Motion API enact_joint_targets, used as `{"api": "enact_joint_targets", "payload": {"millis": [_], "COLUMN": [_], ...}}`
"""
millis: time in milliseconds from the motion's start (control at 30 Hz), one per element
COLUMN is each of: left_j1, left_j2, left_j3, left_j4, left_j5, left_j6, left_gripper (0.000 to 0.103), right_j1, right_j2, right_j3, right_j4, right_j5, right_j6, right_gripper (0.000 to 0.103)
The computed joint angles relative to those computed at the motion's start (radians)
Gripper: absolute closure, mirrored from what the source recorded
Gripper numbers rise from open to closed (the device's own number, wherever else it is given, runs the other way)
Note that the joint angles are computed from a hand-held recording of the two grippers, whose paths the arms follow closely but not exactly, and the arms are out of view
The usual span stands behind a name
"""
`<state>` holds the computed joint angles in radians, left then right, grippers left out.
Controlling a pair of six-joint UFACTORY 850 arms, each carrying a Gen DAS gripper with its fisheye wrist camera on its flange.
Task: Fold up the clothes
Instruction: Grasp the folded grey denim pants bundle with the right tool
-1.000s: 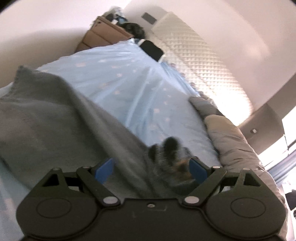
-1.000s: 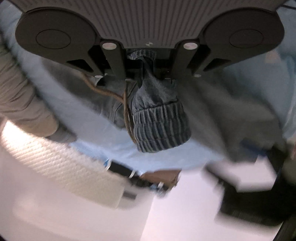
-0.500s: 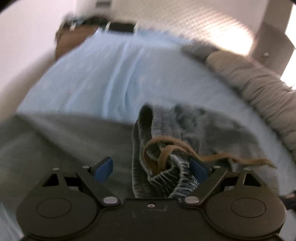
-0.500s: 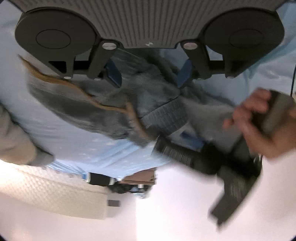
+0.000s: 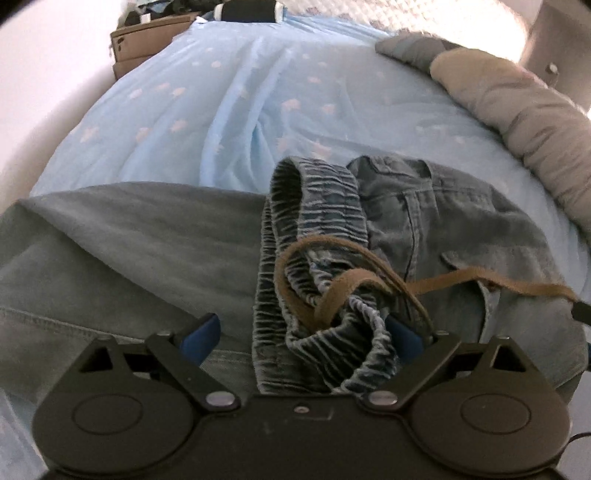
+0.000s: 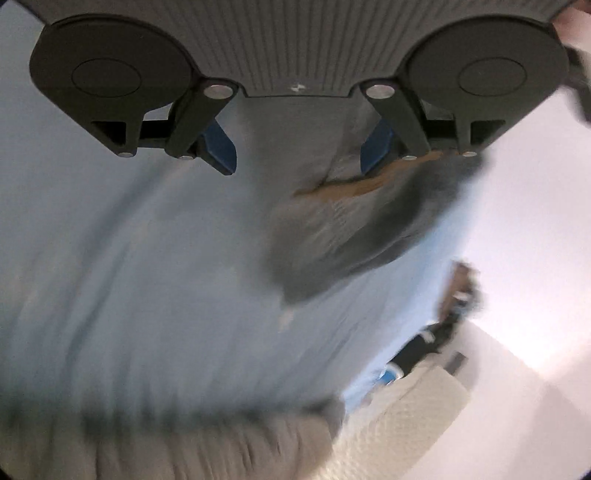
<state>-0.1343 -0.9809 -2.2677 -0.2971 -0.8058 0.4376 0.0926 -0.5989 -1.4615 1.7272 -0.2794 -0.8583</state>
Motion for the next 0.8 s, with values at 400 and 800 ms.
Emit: {"api": "enact_joint_targets", "payload": {"millis": [400, 800], "left_j1": [-0.024, -0.020], "left_j2": [-0.040, -0.070], "left_j3": [-0.043, -0.091], "left_j4": [0.094, 0.088], "left_j5": [-0.058, -0.091], "left_j6": [-0.071, -0.064], "left_gripper": [0.008, 0.006], "right_j1": [-0.018, -0.020], "right_j2": [-0.128, -0.184], "right_j3": [-0.170, -0.223], "right_j4": [-0.162, -0.109], "right_j5": [-0.177, -0.198], "right_j6": [0.181, 0.239], "right_gripper": [0.025, 0.034]}}
